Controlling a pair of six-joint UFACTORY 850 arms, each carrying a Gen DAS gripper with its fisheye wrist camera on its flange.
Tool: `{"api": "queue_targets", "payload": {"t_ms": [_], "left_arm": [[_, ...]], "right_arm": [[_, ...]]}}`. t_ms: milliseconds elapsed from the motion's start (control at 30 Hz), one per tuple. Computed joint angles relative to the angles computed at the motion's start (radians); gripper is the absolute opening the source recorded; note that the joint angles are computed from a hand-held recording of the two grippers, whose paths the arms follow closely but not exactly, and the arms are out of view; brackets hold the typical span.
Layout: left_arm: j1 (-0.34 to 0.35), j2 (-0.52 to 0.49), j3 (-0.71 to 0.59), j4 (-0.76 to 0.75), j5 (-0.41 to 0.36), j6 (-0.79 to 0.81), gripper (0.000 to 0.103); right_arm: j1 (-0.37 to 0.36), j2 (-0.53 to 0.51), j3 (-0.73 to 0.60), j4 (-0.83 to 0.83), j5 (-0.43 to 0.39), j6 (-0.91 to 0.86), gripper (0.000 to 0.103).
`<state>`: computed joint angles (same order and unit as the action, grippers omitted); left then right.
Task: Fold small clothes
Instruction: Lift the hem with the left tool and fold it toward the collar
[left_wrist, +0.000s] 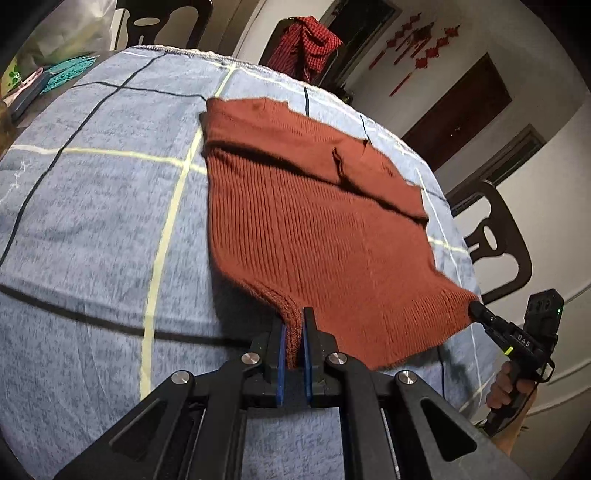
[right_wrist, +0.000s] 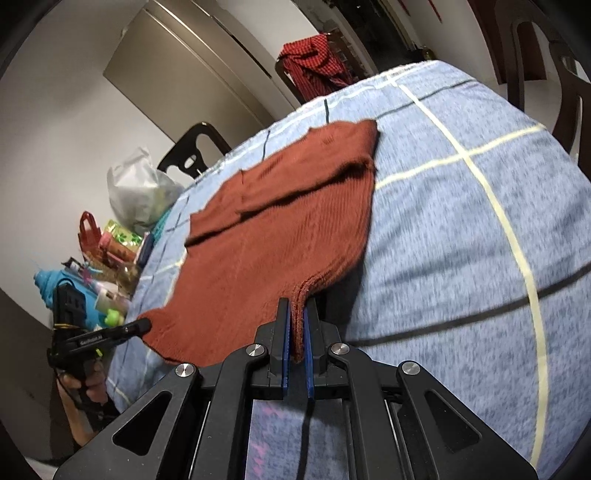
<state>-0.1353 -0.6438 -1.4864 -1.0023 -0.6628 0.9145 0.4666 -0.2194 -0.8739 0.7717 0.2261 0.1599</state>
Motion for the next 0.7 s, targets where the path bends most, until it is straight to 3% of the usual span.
{"api": "queue_targets", "payload": {"t_ms": [700], "left_arm": [[-0.009, -0.165, -0.310, -0.004, -0.050, -0.107, 0.009]], "right_arm": [[-0.113, -0.070, -0.161, -0.095, -0.087, -0.004, 0.006]]}}
